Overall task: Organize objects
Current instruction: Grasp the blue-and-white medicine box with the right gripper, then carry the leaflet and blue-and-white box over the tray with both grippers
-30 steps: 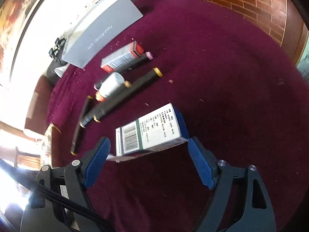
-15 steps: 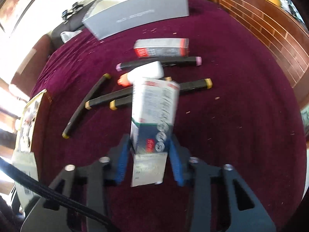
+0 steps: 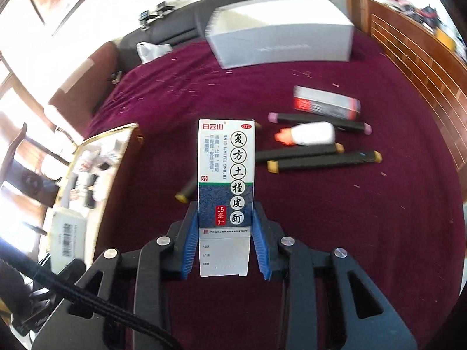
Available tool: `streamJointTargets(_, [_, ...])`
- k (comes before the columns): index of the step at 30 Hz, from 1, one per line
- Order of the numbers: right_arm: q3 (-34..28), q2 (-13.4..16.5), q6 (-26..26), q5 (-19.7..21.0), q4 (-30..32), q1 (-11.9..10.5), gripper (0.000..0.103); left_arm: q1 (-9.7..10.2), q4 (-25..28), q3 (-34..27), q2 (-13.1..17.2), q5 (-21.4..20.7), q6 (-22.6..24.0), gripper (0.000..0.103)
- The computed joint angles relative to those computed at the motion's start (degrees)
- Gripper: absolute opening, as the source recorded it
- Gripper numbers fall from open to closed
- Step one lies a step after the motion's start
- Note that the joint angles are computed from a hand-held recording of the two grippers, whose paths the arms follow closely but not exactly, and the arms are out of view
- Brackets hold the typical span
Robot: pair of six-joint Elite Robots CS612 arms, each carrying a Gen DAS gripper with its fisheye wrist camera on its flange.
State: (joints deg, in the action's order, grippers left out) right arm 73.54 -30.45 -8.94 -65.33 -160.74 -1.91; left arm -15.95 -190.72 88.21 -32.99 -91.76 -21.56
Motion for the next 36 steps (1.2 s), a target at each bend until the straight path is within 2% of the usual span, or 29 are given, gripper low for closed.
streamJointTargets(10, [-2.2, 0.04, -4.14, 3.44, 3.67, 3.86, 0.032, 3.4, 0.43, 1.78, -1.43, 6.6, -1.24, 0.065])
streamJointTargets(15, [-4.24, 0.77, -6.37, 4.13, 6.33, 5.9, 0.032, 5.1, 2.59, 0.92, -1.61, 10.19, -0.14, 0.065])
streamJointTargets(20, [-7.96, 2.41, -7.71, 5.23, 11.81, 8.13, 0.032, 6.34, 6.81, -1.54, -0.87, 12.3, 1.08, 0.065])
streamJointTargets(26, [-10.95, 4.07, -9.23, 5.43, 18.55, 10.24, 0.032, 6.75, 12.0, -3.53, 0.33, 11.75, 1.96, 0.065])
streamJointTargets(36, [-11.02, 4.9, -12.05, 3.06, 23.47, 11.9, 0.033, 6.53, 12.4, -2.4, 0.39, 12.39, 3.22, 0.065])
